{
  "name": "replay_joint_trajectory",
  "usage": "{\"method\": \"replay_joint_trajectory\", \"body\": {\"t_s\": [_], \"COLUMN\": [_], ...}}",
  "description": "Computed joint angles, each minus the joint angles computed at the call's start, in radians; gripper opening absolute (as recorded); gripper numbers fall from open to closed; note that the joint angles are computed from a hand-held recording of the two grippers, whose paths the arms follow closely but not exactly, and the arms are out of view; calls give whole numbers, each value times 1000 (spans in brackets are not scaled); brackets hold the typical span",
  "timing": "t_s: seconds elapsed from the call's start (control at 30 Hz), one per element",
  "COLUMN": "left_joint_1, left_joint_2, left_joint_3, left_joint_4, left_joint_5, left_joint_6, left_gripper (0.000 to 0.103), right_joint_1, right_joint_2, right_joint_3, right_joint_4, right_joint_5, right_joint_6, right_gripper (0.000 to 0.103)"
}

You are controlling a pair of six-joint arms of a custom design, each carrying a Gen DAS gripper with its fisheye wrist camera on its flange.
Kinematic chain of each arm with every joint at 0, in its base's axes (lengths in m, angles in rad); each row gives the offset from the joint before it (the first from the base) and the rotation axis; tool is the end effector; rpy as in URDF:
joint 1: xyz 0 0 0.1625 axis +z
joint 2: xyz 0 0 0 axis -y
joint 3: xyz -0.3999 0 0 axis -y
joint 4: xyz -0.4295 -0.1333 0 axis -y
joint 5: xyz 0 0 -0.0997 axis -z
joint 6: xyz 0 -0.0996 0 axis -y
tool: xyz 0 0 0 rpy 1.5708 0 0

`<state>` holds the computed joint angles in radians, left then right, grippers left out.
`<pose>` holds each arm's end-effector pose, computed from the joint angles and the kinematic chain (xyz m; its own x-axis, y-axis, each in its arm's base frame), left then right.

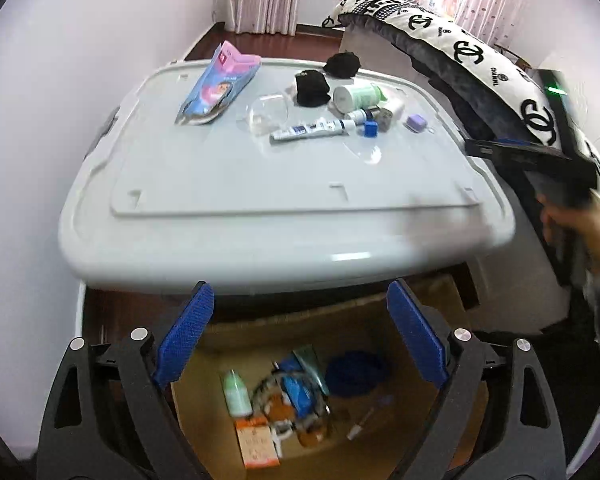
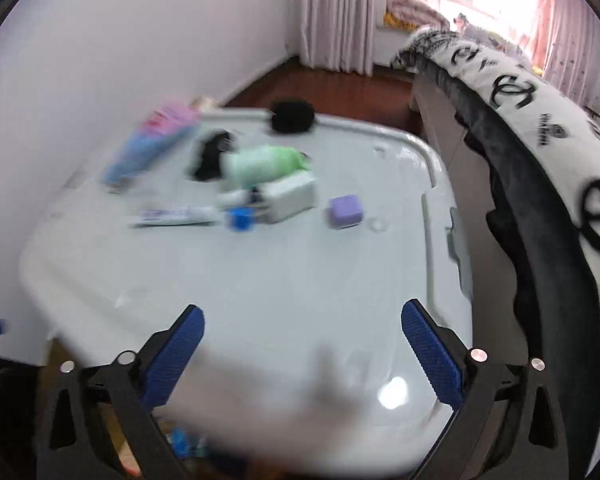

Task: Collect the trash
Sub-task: 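Grasp the clear plastic cup with the right tool while the left tool grasps the white toothpaste tube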

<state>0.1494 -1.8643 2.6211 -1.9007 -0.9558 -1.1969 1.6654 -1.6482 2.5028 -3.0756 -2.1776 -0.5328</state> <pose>-0.2224 -0.2264 0.1351 -0.7961 0.1819 -0.5773 0.4355 0.8345 -0.3377 0.1121 -0.3710 0.2325 -0.6943 -0.1733 0.6985 -0.4967 0.8177 -0.2909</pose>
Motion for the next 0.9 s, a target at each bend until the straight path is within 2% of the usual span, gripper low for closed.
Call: {"method": "replay_joint_trajectory", "body": {"t_s": [0.03, 0.1, 0.17, 0.23, 0.37, 0.43, 0.5, 0.63, 0.8, 0.83, 0.9], "left_joint_1": [9, 25, 46, 70, 131, 139, 134, 134, 132, 131, 130], "left_joint_2": [16, 35, 62, 71, 87, 90, 101, 137, 172, 173, 180], "left_joint_3": [1, 9, 10, 13, 20, 24, 24, 18, 13, 13, 14], "left_joint_4": [-16, -41, -57, -79, -174, -202, -212, -244, -242, -242, -248], "left_joint_5": [6, 13, 19, 14, -23, -31, -24, -31, -33, -34, -33], "left_joint_6": [10, 29, 52, 70, 96, 101, 99, 121, 132, 130, 131], "left_gripper": [87, 87, 87, 87, 86, 87, 87, 87, 87, 87, 87], "right_joint_1": [-35, -85, -115, -127, -167, -190, -216, -233, -229, -227, -222], "right_joint_2": [40, 111, 152, 163, 200, 212, 219, 241, 280, 289, 299], "right_joint_3": [-34, -90, -112, -128, -160, -161, -158, -181, -210, -214, -214], "right_joint_4": [4, -39, -137, -165, -205, -245, -281, -248, -252, -257, -273], "right_joint_5": [23, 55, 84, 97, 106, 117, 129, 136, 152, 154, 147], "right_joint_6": [-11, -28, -63, -69, -94, -94, -73, -49, -57, -66, -81], "right_gripper": [83, 76, 77, 83, 83, 76, 74, 62, 56, 51, 51]}}
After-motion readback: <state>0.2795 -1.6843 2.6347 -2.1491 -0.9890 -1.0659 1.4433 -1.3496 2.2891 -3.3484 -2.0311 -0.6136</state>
